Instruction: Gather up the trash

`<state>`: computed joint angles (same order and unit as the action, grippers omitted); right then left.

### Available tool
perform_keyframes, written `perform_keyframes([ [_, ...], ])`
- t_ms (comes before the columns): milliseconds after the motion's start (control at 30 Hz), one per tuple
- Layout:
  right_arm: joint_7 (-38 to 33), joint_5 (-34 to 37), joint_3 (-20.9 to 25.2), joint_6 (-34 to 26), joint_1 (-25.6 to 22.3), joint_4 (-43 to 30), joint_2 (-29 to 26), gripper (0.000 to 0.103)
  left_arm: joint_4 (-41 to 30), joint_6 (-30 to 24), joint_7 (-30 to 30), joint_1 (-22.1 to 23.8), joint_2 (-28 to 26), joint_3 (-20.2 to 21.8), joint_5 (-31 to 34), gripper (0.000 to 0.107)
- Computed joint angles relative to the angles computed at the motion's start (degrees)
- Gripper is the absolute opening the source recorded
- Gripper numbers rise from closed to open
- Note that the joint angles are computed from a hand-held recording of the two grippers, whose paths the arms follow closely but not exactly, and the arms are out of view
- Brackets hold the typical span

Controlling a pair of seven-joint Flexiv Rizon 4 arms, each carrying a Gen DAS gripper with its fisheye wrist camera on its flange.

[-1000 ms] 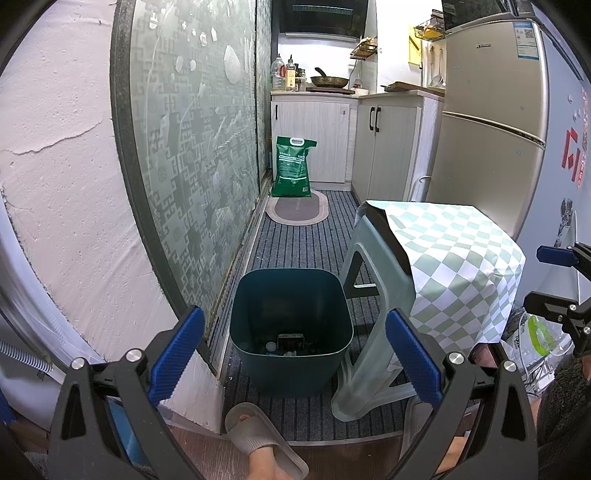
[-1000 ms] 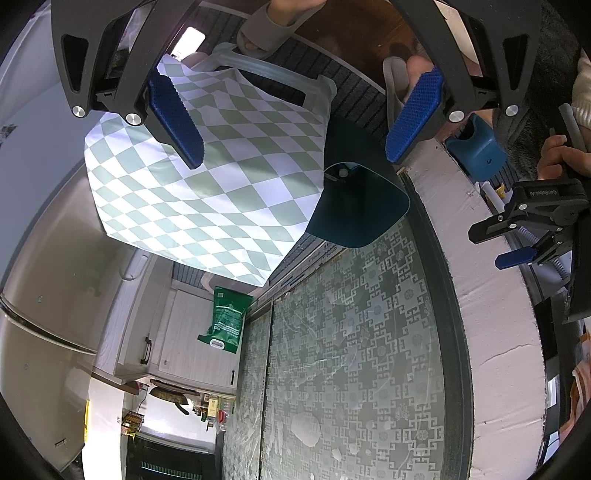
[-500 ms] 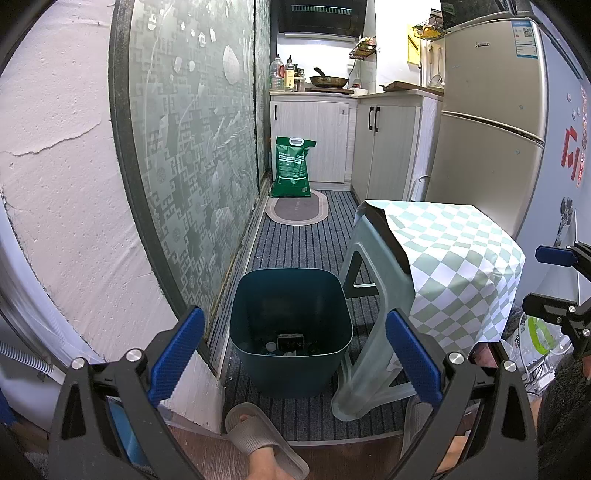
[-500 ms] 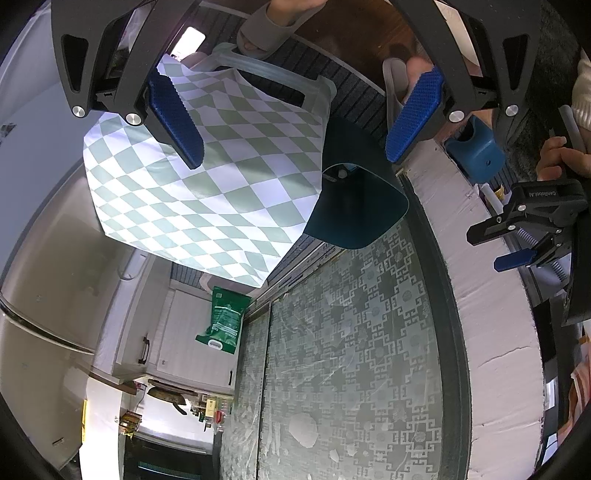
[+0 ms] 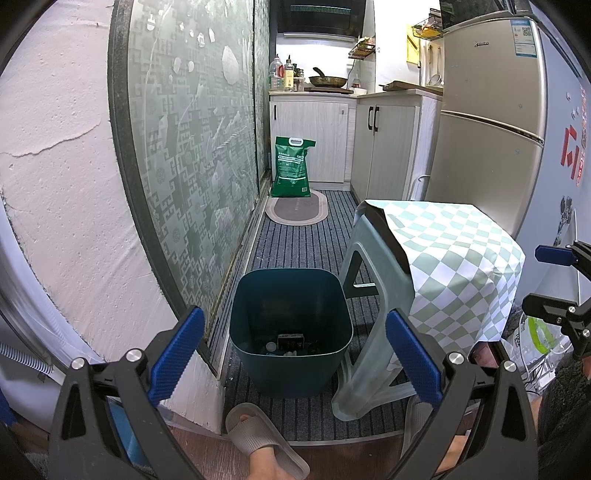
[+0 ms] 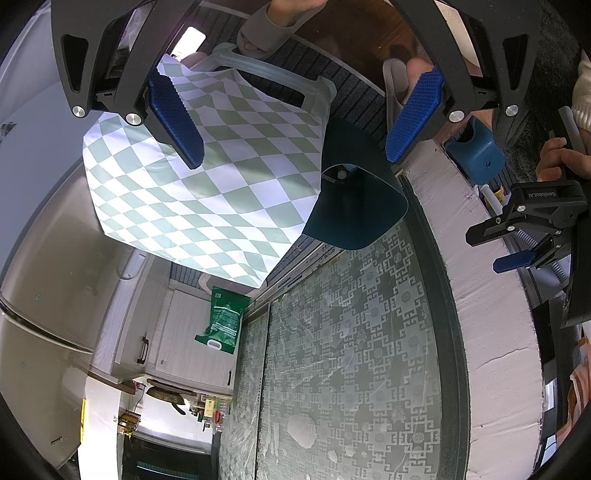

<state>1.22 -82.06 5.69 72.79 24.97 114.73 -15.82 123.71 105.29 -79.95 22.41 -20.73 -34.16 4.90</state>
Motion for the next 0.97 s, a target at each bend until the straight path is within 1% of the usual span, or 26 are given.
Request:
perform_keyframes([
  [667, -0.2, 0.3, 0.0, -0.3, 0.3, -0.2, -0.1, 0.1, -0.1, -0.2, 0.1, -0.4, 0.1, 0.4, -0.3, 0.1],
  [867, 0.2, 0.0, 0.0, -0.3, 0.3, -0.1, -0.1, 0.1, -0.1, 0.0, 0.3, -2.1, 0.4, 2.3, -0.5, 0.1],
  [967, -0.1, 0.2, 0.1, -0.4, 0.3, -0.1, -0.1, 0.1, 0.1, 0.1, 0.3, -1.9, 0.2, 2.1, -0.4, 0.1],
])
